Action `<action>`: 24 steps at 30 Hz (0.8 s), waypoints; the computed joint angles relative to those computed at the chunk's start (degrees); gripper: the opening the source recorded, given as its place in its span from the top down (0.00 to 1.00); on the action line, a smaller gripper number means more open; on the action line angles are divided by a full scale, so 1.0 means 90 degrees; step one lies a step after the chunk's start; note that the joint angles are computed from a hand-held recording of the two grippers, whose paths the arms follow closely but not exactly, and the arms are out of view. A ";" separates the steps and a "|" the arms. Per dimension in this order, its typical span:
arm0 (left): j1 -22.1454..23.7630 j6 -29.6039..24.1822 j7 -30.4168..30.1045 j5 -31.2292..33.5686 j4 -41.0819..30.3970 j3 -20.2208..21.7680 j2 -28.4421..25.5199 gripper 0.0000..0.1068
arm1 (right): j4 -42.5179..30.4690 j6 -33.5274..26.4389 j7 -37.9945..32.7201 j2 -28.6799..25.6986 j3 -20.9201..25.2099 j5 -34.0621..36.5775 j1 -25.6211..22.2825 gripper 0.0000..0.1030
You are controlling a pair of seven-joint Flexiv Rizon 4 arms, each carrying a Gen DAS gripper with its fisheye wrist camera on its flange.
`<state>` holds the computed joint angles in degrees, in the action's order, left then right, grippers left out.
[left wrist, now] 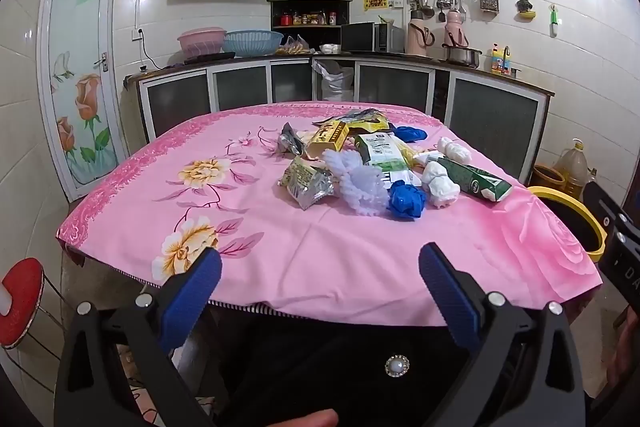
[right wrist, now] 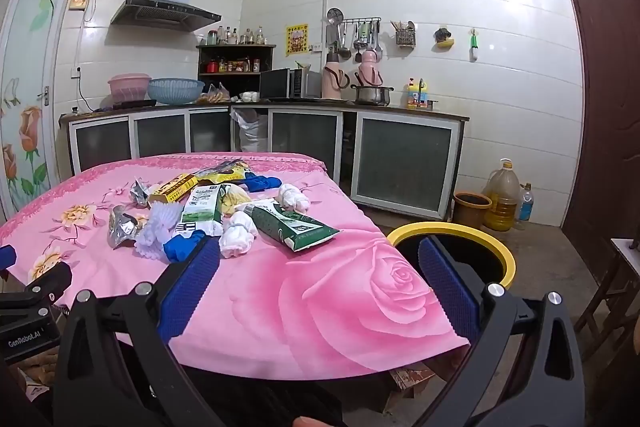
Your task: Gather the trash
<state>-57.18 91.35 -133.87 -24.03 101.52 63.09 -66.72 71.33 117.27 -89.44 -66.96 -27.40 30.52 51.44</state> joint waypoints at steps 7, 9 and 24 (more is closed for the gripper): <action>-0.0053 -0.0020 -0.0010 -0.0010 -0.0008 0.0059 -0.0043 0.11 | -0.0004 -0.0016 0.0008 0.0000 -0.0006 -0.0002 0.0004 0.07; 0.0029 0.0037 -0.0004 0.0007 0.0005 -0.0050 0.0038 0.11 | -0.0001 -0.0023 0.0016 0.0006 0.0000 -0.0015 0.0000 0.07; 0.0087 0.0073 0.0051 -0.0079 -0.0039 -0.0113 -0.0003 0.11 | 0.0014 -0.0007 0.0031 0.0012 0.0000 -0.0010 0.0004 0.07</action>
<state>-56.40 92.00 -133.41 -24.74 101.17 62.07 -66.75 71.46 117.21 -89.16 -66.85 -27.40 30.44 51.47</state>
